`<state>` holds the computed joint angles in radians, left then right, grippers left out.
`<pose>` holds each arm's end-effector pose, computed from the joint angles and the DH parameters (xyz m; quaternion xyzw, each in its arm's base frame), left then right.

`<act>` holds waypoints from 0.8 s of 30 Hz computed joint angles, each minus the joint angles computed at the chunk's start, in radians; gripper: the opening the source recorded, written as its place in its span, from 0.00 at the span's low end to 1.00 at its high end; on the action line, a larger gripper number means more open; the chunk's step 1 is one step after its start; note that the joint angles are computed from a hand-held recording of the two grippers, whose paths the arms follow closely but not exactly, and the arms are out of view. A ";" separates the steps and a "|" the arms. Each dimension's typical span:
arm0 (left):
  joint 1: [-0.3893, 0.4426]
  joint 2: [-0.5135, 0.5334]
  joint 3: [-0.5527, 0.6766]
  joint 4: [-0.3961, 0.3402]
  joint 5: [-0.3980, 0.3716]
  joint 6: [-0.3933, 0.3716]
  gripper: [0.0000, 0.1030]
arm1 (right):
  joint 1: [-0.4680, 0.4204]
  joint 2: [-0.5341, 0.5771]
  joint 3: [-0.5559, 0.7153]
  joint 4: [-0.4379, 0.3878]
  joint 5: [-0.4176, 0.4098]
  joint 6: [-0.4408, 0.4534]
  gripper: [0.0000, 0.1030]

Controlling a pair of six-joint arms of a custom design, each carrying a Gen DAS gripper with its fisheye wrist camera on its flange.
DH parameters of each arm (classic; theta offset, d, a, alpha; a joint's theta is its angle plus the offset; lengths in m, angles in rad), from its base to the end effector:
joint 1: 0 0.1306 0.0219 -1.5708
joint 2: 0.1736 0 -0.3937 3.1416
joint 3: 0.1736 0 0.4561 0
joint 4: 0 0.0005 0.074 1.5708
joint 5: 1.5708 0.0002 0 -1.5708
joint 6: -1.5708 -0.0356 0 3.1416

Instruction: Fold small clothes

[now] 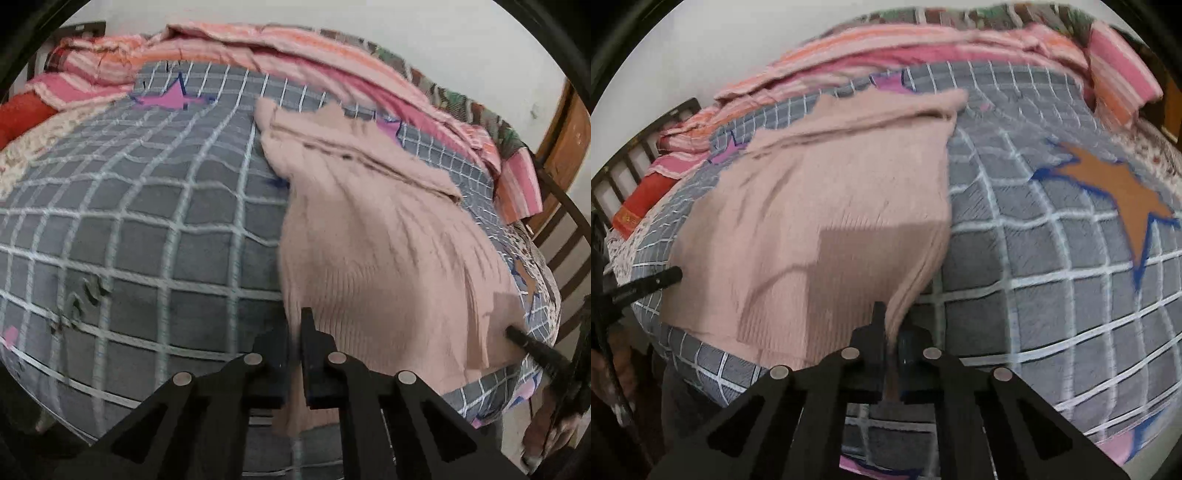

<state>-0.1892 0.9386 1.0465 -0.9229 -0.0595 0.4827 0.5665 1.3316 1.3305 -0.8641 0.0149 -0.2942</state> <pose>0.3696 -0.0691 0.4529 -0.1467 0.9174 -0.0955 0.3573 0.4419 0.2799 0.4394 -0.1248 0.9301 0.1378 0.3169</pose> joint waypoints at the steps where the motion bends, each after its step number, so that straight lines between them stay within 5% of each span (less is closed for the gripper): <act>1: 0.014 -0.015 -0.006 -0.002 0.016 -0.022 0.06 | -0.010 -0.029 -0.023 0.024 0.016 -0.007 0.04; 7: 0.051 0.002 -0.014 -0.015 0.119 -0.010 0.08 | -0.079 -0.046 -0.053 0.010 -0.095 -0.057 0.06; 11: 0.058 0.010 -0.027 0.006 0.176 0.032 0.27 | -0.077 -0.021 -0.040 0.009 -0.134 -0.071 0.12; 14: 0.037 0.010 -0.031 0.016 0.163 0.036 0.31 | -0.073 -0.001 -0.026 0.012 -0.151 -0.076 0.19; 24: 0.000 -0.070 -0.093 0.030 0.165 0.067 0.30 | -0.047 -0.044 -0.073 -0.002 -0.171 -0.061 0.19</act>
<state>-0.1887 0.8683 0.9537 -0.8932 0.1059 0.5493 0.5197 1.2881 1.2578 -0.8656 -0.1558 -0.3556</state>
